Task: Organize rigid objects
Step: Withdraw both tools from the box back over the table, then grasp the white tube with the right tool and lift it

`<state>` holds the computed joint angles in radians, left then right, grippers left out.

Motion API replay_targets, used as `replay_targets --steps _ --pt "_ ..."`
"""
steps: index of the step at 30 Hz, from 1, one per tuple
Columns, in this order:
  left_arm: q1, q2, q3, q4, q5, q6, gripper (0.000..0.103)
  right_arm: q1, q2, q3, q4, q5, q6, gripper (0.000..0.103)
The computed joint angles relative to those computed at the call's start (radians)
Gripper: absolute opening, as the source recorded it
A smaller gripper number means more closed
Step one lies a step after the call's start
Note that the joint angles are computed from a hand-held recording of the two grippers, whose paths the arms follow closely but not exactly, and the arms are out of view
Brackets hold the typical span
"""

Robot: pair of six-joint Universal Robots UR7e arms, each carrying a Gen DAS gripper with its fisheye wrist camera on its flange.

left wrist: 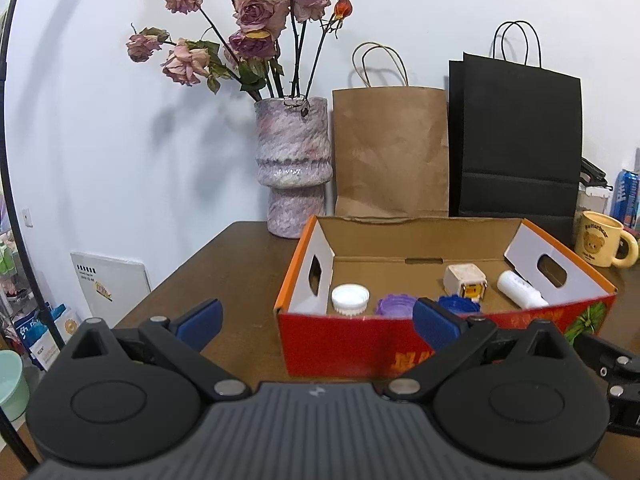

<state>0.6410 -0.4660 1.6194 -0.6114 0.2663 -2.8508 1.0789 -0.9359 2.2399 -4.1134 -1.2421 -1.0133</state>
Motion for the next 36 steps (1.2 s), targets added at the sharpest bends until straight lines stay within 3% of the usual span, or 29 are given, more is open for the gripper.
replay_targets --steps 14,24,29,36 --pt "-0.059 0.012 0.051 0.308 -0.048 -0.36 0.103 -0.042 0.006 0.124 -0.093 -0.008 -0.029 0.103" --pt "-0.079 0.007 0.086 0.381 -0.055 -0.471 0.103 -0.041 0.023 0.178 -0.124 -0.056 -0.043 0.103" --pt "-0.075 0.021 0.063 0.468 -0.054 -0.549 0.103 -0.018 0.034 0.178 -0.099 -0.109 -0.063 0.103" --pt "-0.071 0.037 0.039 0.575 -0.044 -0.657 0.103 0.044 0.067 0.129 -0.038 -0.255 -0.072 0.103"
